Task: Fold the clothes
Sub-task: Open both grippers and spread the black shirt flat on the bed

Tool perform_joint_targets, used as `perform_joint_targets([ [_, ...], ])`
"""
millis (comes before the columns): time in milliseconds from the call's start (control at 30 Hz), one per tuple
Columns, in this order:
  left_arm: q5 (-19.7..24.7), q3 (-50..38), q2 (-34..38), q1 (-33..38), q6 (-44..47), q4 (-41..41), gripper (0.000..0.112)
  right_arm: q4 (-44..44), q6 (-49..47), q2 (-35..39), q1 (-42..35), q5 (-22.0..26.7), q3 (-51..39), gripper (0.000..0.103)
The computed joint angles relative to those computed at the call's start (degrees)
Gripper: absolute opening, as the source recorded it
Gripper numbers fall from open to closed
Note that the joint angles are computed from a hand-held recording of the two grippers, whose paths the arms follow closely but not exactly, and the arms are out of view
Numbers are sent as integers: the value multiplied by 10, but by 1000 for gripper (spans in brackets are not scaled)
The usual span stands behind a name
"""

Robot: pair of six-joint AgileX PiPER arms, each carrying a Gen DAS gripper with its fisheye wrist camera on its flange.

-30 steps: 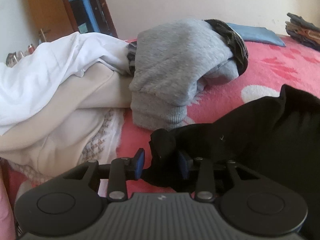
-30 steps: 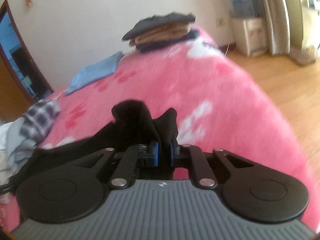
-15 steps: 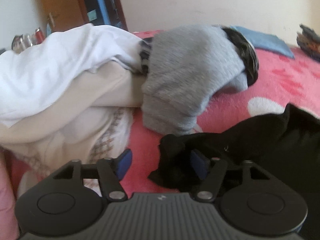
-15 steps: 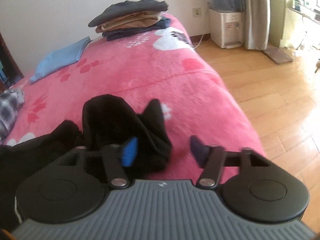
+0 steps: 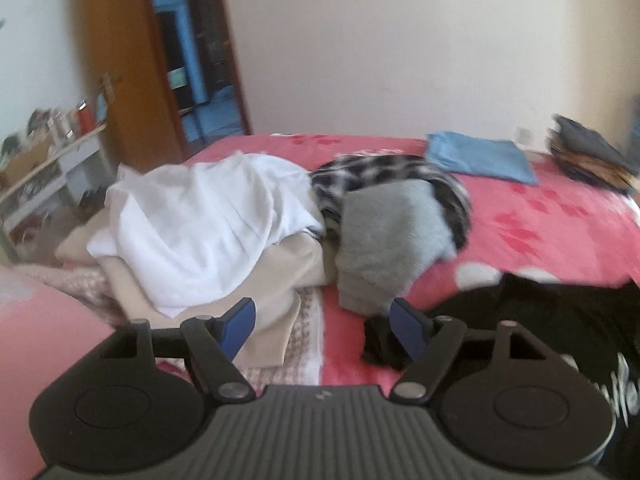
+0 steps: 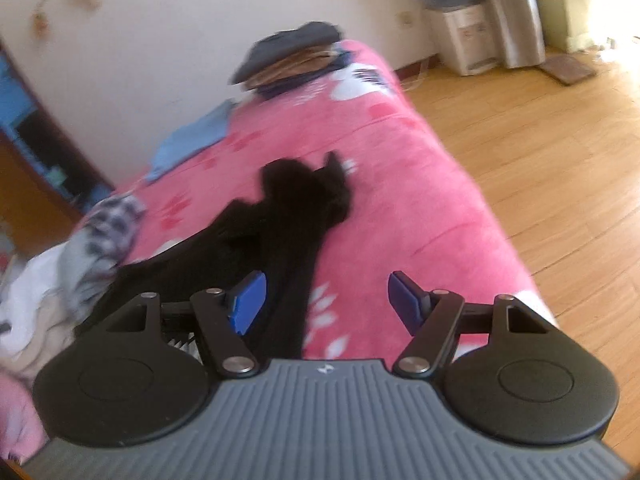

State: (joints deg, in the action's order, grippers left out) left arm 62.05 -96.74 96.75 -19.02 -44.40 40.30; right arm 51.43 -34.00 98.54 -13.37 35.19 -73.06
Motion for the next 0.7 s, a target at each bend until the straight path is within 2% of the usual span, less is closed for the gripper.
perform_joint_targets([
  [200,-19,170,-131,-85,53,-98,76,101,-119,-66,28,66,70,68],
  [333,-65,291,-186,-178,59,-127,76,134,-157,-71,81,123,93,66],
  [400,-91,334,-198,-215,69,-144,76,147,-178,-65,116,143,103,60],
  [500,-126,380,-200,-249,83,-191,75,144,-181,-43,193,146,115,48],
  [600,-143,414,-188,-269,78,-203,69,134,-166,-32,265,109,140,32],
  [700,-157,431,-164,-273,73,-200,64,134,-129,-19,302,90,147,28],
])
